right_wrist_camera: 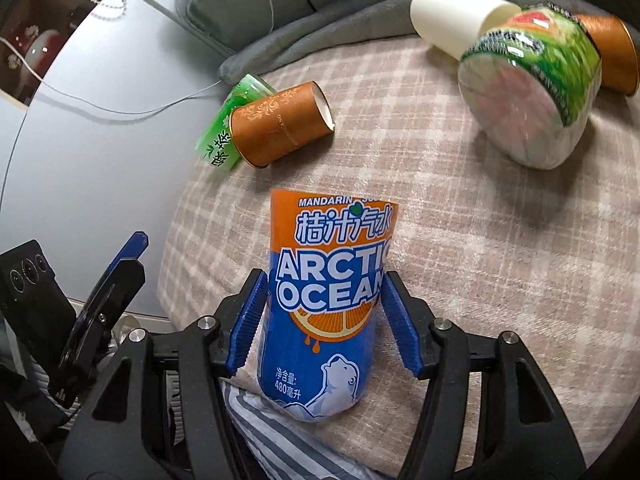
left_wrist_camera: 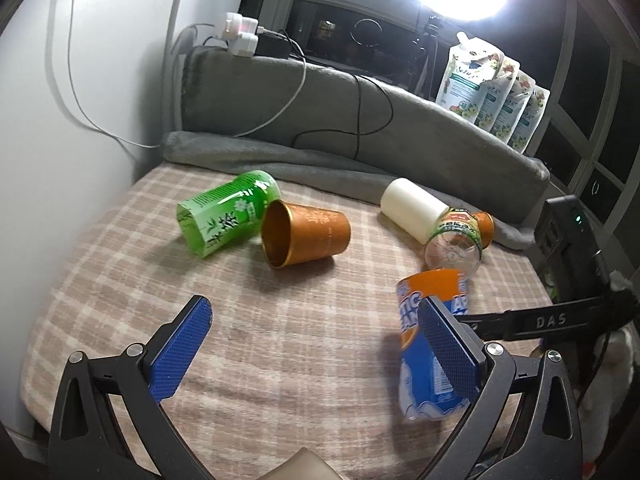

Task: Flip cup upright
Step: 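Lift the bottle with the right gripper and swing it toward the left tool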

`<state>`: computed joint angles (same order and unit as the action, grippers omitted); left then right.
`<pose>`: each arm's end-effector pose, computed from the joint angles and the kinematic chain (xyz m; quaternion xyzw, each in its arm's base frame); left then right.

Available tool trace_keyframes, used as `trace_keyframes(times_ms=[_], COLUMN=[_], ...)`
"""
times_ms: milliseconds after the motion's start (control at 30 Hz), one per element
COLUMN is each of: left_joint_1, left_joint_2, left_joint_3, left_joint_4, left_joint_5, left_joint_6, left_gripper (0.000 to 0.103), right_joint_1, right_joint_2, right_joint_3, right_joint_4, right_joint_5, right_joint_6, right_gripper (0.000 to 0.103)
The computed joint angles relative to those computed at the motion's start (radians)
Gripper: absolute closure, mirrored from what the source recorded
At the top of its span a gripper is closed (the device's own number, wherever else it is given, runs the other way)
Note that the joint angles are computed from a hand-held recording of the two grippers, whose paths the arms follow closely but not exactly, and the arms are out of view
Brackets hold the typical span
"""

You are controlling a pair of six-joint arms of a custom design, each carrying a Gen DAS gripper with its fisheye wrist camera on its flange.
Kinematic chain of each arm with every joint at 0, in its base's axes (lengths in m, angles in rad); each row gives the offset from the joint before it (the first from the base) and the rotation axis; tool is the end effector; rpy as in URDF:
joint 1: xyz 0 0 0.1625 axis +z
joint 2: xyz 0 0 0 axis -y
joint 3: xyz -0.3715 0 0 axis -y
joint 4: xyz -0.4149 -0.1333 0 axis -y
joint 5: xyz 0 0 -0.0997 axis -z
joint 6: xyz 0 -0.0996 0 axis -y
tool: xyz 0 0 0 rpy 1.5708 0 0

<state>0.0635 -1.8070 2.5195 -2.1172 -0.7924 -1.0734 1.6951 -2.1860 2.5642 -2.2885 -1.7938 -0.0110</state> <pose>-0.3001 -0.2227 0.1660 0.2292 0.8936 -0.3421 0.1784 0.1473 -0.2814 0.2543 0.0475 -0.9785 0.1738 0.1000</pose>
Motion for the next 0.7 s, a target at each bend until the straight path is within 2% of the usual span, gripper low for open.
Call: trace_keyframes(times_ms=[233,433,500,633,700], left_joint_1=[0.016,0.041,0.066,0.154,0.205], left_joint_2=[0.054,0.084,0.097,0.134,0.164], left_joint_3=[-0.014,-0.026,-0.032,-0.051,-0.065], left_joint_4=[-0.064,-0.109,-0.149,-0.251,-0.31], left_joint_5=[-0.031,-0.071,-0.112,-0.255,-0.336], left_joint_6=[0.042,0.081,0.112,0.164,0.185], left_gripper=[0.001,0.001,0.001,0.001,0.003], right_joint_1=[0.025,0.071,0.082,0.097,0.084], right_joint_2=[0.01,-0.073,-0.125,-0.244,-0.318], right_joint_3=[0.012,0.054,0.074,0.118,0.137], right_joint_4=[-0.054,-0.109,-0.116,-0.12,-0.094], right_joint_5=[-0.04,-0.099,-0.121,-0.182,-0.188], right_joint_6=[-0.029,-0.055,-0.063,-0.068,-0.067], right_gripper=[0.037,0.029,0.028,0.028,0.028])
